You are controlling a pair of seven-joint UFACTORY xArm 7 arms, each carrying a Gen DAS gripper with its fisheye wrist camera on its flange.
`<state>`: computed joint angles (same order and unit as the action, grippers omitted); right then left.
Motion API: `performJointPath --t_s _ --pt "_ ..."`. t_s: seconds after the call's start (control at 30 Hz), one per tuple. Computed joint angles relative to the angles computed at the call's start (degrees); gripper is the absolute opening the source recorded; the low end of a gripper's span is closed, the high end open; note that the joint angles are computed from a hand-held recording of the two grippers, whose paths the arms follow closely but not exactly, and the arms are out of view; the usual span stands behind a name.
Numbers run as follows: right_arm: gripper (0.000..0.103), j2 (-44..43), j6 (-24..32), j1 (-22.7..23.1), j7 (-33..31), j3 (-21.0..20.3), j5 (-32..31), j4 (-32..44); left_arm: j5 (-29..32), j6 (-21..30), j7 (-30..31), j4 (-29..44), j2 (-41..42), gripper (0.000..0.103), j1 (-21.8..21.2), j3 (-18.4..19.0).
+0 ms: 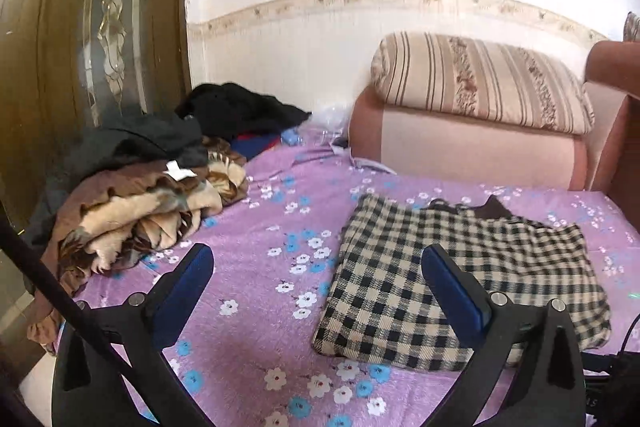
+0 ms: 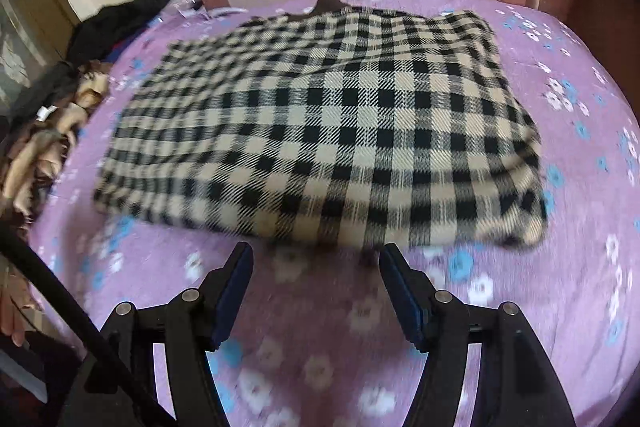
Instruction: Fold large clothes
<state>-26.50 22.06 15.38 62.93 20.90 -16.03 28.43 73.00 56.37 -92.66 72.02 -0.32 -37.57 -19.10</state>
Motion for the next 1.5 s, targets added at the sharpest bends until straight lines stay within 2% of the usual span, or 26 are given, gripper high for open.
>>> performJointPath --t_s 0.13,0.27,0.4,0.5,0.7,1.03,1.2,1.5 --pt "0.073 -6.1 2.1 -2.3 6.5 5.3 -3.3 -1.6 -1.3 -4.1 1.3 -2.2 -2.0 0.103 0.2 -0.6" --pt "0.073 -8.8 3.2 -4.7 10.2 8.0 -6.5 -1.5 -4.7 -7.6 5.4 -1.7 -0.4 0.103 0.6 -0.7" --pt "0.075 -8.6 5.8 -7.4 12.4 10.6 -11.0 0.2 -6.4 -9.7 6.7 -1.5 0.8 0.103 0.4 0.1" --pt "0.076 -7.0 6.2 -7.8 13.0 10.6 -13.3 0.8 -8.3 -11.6 7.7 -1.4 1.9 0.103 0.4 0.9" --pt "0.076 -3.2 5.6 -7.3 14.2 9.0 -16.2 1.5 -12.1 -12.0 11.9 0.4 5.3 0.103 -0.7 2.4" --pt "0.076 -0.6 6.8 -6.5 17.4 7.9 -21.1 2.6 -13.9 -12.7 12.9 1.5 7.4 0.103 -2.4 4.5" --pt "0.077 0.4 8.7 -5.8 18.8 8.0 -24.3 3.7 -15.9 -12.0 15.2 2.6 8.9 0.103 -2.9 4.9" --pt "0.077 1.6 10.2 -3.2 20.1 5.9 -26.8 4.2 -20.1 -10.0 20.3 4.4 12.0 0.103 -4.7 6.0"
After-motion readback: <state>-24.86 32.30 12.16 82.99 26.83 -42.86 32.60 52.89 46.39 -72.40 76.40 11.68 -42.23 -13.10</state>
